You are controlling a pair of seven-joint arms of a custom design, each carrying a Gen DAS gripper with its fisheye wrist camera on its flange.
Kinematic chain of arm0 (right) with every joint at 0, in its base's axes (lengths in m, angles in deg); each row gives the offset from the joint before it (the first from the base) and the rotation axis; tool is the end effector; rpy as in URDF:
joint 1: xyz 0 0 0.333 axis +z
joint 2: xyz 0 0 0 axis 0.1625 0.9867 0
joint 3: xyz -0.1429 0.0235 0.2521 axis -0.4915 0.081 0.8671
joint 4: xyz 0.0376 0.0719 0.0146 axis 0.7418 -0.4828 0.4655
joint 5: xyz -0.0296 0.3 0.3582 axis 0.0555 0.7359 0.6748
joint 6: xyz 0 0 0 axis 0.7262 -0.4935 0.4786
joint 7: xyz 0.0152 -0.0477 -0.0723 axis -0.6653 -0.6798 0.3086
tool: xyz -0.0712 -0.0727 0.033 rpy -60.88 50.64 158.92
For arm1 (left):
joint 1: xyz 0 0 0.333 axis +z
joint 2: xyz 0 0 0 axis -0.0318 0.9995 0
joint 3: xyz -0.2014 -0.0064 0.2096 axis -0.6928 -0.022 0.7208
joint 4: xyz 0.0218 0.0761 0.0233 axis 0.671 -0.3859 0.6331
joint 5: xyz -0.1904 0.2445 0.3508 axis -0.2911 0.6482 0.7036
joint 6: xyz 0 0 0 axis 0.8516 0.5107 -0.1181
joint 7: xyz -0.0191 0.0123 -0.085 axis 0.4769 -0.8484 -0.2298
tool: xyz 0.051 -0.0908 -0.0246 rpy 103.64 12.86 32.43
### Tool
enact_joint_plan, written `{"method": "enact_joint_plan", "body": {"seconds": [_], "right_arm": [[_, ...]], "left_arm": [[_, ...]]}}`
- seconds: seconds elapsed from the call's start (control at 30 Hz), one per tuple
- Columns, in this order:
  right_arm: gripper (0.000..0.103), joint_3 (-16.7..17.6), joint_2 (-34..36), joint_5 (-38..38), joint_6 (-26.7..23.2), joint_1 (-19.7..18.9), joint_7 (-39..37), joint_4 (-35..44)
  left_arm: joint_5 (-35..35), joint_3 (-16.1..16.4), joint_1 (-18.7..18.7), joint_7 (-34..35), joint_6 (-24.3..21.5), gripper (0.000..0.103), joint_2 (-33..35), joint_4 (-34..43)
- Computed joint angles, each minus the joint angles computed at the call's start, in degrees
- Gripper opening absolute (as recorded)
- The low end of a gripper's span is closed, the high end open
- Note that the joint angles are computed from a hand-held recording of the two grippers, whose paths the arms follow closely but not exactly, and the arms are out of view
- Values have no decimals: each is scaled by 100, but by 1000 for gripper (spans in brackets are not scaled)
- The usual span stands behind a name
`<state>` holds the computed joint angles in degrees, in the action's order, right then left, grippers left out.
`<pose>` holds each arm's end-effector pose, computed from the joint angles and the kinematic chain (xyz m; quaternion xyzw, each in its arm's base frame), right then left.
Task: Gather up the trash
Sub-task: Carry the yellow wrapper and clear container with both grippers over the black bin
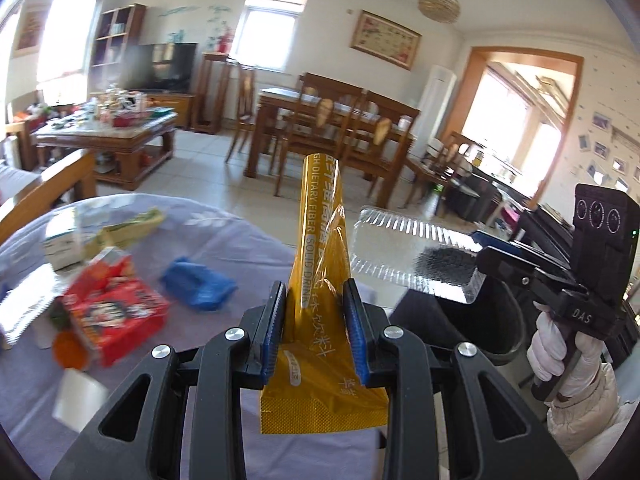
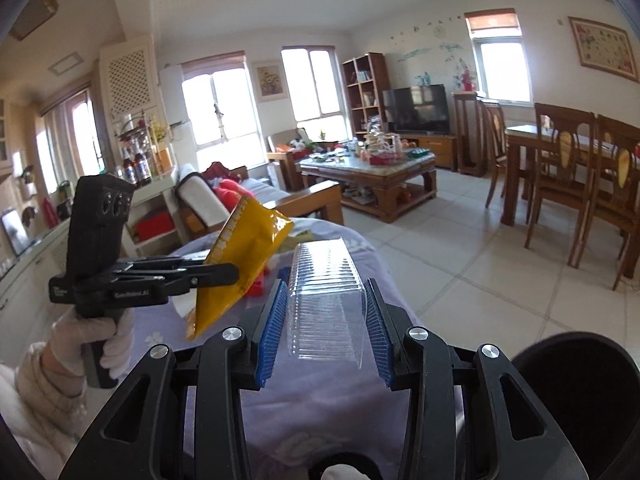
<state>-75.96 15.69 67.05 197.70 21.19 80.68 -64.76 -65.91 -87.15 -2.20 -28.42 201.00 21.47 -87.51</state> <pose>0.6008 0.0781 0.5740 -0.7917 0.2968 -0.0833 0.5274 0.5202 -0.2298 0.5455 -0.6437 0.5957 -0.4189 0.2351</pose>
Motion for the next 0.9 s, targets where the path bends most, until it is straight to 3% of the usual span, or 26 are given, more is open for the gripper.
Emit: {"method": "enact_joint_plan", "body": {"seconds": [0.27, 0.37, 0.5, 0.67, 0.9], "right_arm": [[39, -340, 12, -478, 273, -554, 408, -220], [39, -431, 164, -744, 335, -780, 650, -180], [39, -455, 309, -1085, 485, -1053, 914, -248], [39, -392, 478, -1475, 593, -1245, 1233, -269], [40, -307, 519, -1899, 646, -1287, 1524, -357]], "left_arm": [[-667, 393, -1038, 1173, 209, 30, 1722, 1409], [-1548, 524, -1423, 2132, 137, 30, 2257, 1947], [-2449, 434, -1611, 3080, -154, 30, 2940, 2688], [-2508, 417, -1790, 3310, -518, 30, 3548, 3363], [-2054, 592, -2036, 2991, -1131, 30, 4063, 3943]]}}
